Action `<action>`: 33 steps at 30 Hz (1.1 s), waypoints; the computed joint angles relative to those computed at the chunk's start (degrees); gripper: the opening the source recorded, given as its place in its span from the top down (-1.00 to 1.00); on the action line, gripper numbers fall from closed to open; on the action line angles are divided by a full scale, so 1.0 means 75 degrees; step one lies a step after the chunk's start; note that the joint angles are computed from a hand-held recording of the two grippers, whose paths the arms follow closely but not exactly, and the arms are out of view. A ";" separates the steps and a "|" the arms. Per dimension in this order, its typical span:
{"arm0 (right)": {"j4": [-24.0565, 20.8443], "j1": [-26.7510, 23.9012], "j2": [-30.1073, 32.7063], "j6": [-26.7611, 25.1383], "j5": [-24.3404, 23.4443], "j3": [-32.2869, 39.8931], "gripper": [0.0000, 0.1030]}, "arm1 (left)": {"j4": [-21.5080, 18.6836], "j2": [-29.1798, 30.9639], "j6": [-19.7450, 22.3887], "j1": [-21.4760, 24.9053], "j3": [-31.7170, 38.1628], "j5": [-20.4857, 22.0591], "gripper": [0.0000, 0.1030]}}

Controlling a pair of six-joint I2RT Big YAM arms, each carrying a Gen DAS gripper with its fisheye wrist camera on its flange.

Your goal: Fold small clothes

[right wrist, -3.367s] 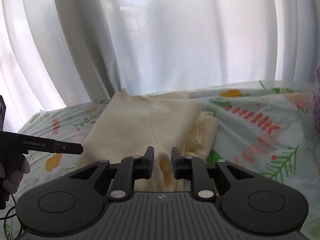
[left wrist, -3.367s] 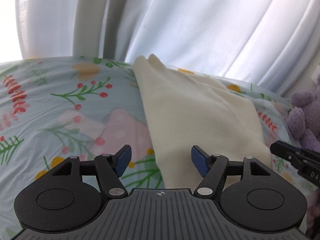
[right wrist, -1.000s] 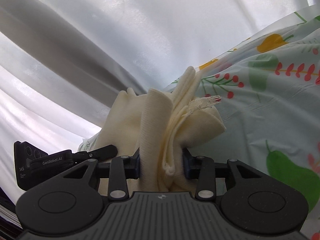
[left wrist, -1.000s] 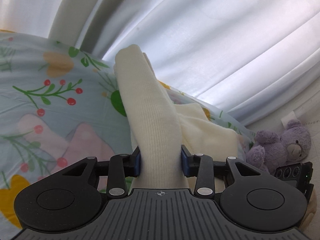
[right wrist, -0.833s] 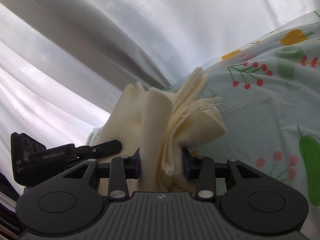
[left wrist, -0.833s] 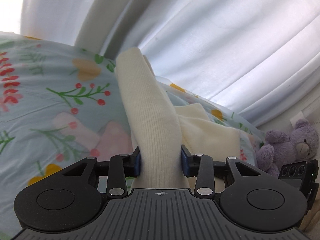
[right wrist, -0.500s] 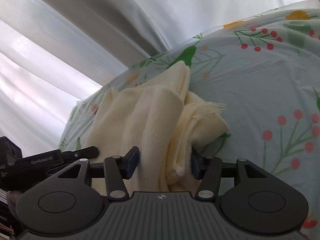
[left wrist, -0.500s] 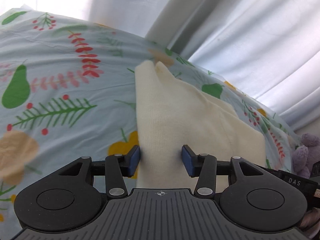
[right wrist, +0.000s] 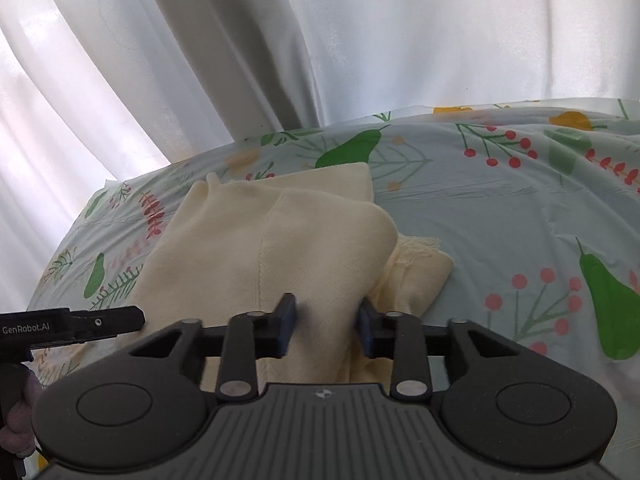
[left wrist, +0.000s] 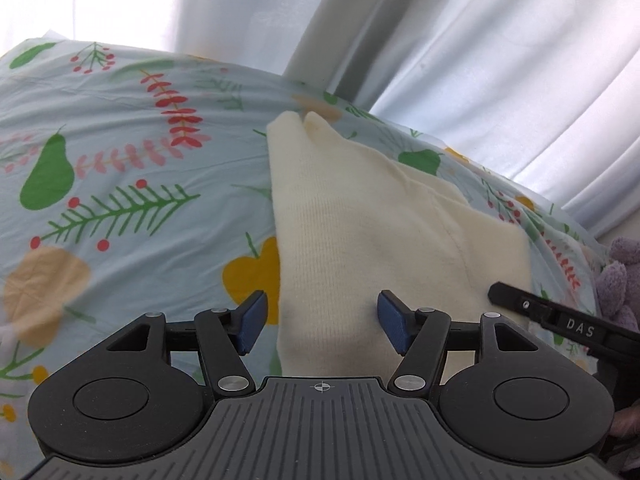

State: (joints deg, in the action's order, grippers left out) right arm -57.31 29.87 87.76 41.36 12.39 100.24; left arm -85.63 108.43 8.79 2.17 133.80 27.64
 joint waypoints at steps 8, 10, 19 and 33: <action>-0.0758 0.0426 0.0360 -0.1150 0.1853 0.0378 0.82 | 0.0837 -0.0626 0.0621 -0.0156 -0.1197 -0.0129 -0.34; -0.0679 0.0456 0.0276 -0.1121 0.1851 0.0242 0.76 | 0.0970 -0.0729 0.0706 -0.0132 -0.1347 -0.0138 -0.35; -0.0421 0.1164 -0.0675 -0.0441 0.1786 -0.0264 -0.07 | 0.0422 -0.0621 0.0600 0.0088 -0.1178 0.0279 -0.38; -0.0666 0.1628 -0.0627 -0.0268 0.1787 -0.0777 0.84 | 0.0924 -0.1824 0.0562 0.0092 -0.2823 -0.0963 -0.46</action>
